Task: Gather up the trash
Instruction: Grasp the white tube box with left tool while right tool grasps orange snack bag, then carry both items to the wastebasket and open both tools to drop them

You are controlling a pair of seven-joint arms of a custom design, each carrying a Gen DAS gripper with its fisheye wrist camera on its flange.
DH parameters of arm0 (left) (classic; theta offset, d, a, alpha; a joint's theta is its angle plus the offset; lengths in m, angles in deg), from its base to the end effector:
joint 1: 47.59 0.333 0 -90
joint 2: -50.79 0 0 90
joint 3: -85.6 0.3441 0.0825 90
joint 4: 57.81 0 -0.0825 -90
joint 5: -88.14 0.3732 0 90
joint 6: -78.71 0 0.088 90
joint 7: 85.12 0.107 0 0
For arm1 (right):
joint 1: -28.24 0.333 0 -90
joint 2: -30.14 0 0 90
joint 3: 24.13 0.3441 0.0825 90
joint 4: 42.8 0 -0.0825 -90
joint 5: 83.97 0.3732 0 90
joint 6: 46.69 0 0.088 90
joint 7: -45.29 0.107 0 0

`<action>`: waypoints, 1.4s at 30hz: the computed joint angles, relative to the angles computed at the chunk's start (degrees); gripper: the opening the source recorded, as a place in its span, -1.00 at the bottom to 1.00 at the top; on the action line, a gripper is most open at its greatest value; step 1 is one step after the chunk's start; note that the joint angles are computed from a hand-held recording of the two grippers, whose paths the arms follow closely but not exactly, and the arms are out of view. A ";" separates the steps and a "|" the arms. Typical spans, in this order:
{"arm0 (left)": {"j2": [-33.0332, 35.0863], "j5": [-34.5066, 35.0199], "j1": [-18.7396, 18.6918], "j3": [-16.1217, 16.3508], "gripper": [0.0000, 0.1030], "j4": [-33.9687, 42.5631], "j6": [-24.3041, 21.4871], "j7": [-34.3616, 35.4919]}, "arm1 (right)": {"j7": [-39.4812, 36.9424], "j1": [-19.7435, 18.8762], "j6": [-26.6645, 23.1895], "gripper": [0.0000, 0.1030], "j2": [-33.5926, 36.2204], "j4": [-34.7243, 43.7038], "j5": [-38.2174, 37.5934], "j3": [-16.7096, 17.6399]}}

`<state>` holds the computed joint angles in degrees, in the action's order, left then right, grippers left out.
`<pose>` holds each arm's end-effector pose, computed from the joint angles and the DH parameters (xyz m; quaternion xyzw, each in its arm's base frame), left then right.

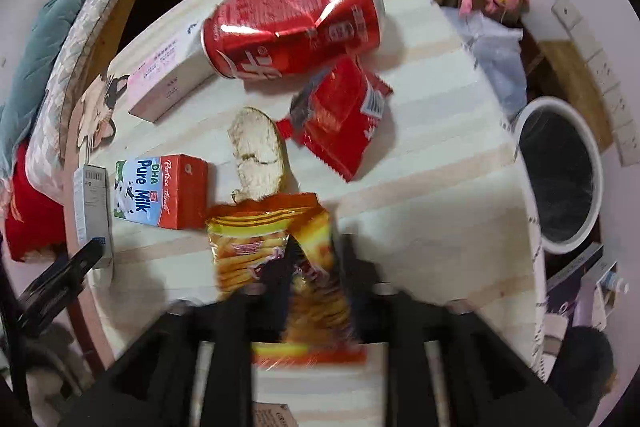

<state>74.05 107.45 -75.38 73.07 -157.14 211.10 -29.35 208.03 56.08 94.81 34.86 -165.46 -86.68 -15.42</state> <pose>0.5303 -0.4186 0.4006 -0.5939 0.7939 -0.0787 0.1036 0.4575 0.3375 0.4264 -0.4628 0.8778 0.0101 0.1235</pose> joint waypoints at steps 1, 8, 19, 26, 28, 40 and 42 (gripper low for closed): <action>0.29 0.28 -0.09 0.16 0.51 0.15 0.17 -0.20 | 1.03 0.23 0.51 0.30 -0.40 -0.47 -0.46 0.06; -2.78 -0.38 0.17 -0.21 -0.38 -3.83 3.59 -1.91 | 2.67 2.81 -1.06 0.65 2.63 2.38 -3.80 1.32; -15.78 4.57 -0.28 -2.97 -0.38 -19.88 5.40 -12.58 | 6.69 8.47 -14.25 0.06 8.28 11.28 -15.44 -0.16; -20.03 4.54 -0.33 -5.77 -0.38 -20.73 5.96 -13.63 | 9.06 6.39 -1.55 -0.07 -2.28 -0.89 -12.81 1.18; -20.69 5.33 -0.84 -6.54 -0.38 -19.70 5.57 -13.54 | 9.55 5.73 0.05 -0.07 -5.00 -2.90 -12.57 1.85; -13.34 8.47 -8.30 -9.69 -0.38 -2.26 3.12 -8.50 | 12.23 -0.90 0.19 -0.07 -27.23 -14.24 -12.51 6.67; -9.08 9.39 -11.26 -9.59 -0.38 4.01 1.82 -7.13 | 12.05 -2.22 -2.39 -0.07 -32.28 -16.52 -12.02 7.09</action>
<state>64.97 116.84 -86.64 63.48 -153.13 212.92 -36.48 220.08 53.87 92.42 2.58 -181.98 -98.70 -8.33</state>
